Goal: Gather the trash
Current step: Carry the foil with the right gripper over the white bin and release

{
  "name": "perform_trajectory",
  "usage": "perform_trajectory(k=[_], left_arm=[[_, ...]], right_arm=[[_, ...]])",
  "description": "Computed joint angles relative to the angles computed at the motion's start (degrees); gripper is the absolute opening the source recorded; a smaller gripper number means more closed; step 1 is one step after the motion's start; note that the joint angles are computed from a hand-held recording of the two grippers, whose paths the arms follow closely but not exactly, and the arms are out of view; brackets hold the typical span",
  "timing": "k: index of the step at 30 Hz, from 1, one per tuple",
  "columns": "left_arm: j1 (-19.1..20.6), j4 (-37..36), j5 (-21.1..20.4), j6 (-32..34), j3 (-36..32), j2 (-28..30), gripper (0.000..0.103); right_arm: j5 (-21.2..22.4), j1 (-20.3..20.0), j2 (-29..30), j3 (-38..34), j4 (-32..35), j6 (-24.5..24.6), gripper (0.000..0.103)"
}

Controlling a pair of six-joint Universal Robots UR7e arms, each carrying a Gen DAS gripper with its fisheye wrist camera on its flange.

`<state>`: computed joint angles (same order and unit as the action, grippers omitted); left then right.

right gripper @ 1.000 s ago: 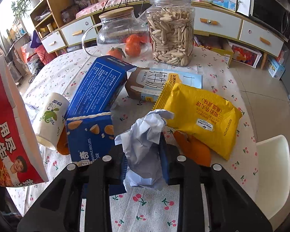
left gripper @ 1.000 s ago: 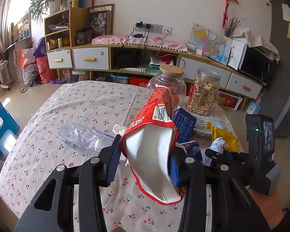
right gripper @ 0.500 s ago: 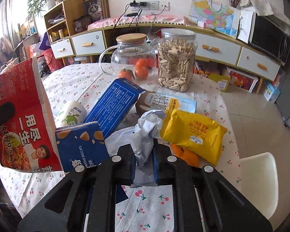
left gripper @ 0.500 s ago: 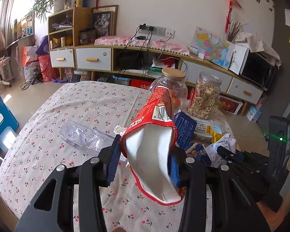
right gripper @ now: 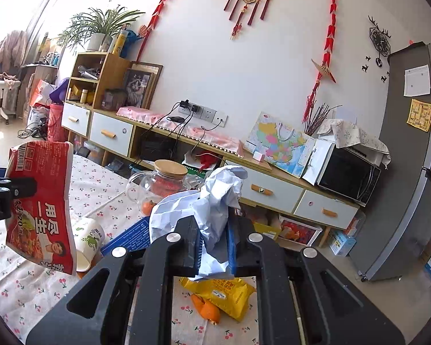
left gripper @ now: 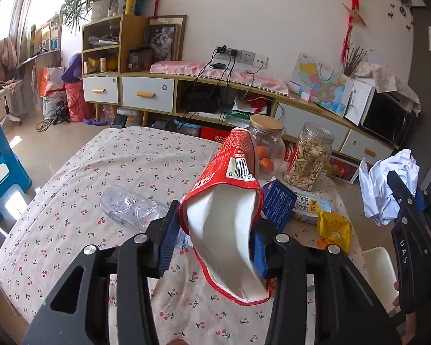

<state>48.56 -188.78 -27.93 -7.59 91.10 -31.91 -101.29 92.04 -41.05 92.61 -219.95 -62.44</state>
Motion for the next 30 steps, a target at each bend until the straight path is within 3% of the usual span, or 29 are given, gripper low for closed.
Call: perform_trajectory(k=[5, 15, 30], left_arm=[[0.0, 0.0, -0.3, -0.4, 0.0, -0.1, 0.044], [-0.6, -2.8, -1.2, 1.7, -0.8, 1.1, 0.044], [-2.1, -3.8, -2.9, 4.7, -3.7, 4.2, 0.044]], right_arm=[[-3.2, -0.3, -0.9, -1.0, 6.2, 4.3, 0.013], [-2.8, -1.3, -4.8, 1.3, 16.8, 14.3, 0.013], [-2.9, -2.8, -8.0, 3.9, 17.5, 15.6, 0.013]])
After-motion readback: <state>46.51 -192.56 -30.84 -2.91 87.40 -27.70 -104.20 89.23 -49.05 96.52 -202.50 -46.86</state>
